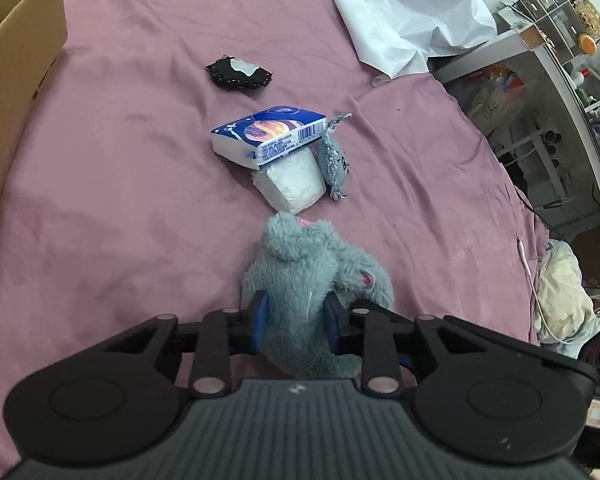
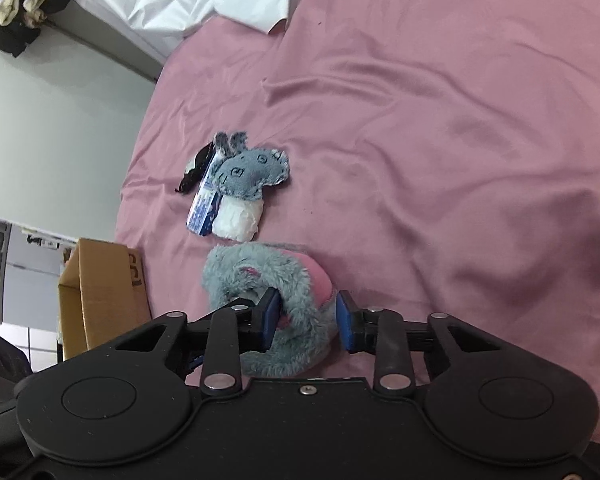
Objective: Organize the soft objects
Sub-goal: 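Close both tools on the grey fluffy plush, then carry the grey fluffy plush with both tools over the cardboard box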
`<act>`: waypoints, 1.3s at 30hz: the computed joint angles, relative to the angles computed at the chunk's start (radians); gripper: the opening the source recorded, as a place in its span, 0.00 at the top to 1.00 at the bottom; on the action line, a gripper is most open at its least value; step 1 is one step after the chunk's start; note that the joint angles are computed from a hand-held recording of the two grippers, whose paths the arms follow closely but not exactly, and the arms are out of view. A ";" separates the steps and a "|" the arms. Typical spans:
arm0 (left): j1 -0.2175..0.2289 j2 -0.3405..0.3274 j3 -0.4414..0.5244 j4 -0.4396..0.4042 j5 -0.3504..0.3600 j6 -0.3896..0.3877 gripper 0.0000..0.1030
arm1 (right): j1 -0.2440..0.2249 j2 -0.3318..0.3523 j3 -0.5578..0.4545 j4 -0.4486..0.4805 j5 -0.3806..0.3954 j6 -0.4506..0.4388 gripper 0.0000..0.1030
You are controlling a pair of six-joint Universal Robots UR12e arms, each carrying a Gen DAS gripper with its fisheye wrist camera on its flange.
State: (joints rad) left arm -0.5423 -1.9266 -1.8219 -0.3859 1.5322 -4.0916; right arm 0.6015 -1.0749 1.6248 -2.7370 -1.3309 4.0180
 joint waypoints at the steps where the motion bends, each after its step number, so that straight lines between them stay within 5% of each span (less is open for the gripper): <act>1: -0.001 0.000 0.002 -0.003 0.003 0.003 0.75 | 0.000 0.003 -0.001 -0.005 0.003 -0.006 0.79; 17: 0.002 0.055 -0.014 -0.003 0.014 0.003 0.80 | 0.022 -0.024 -0.035 0.059 -0.032 -0.080 0.85; 39: 0.029 0.232 -0.102 -0.054 0.095 -0.007 0.81 | 0.105 -0.011 -0.143 0.052 -0.055 -0.126 0.85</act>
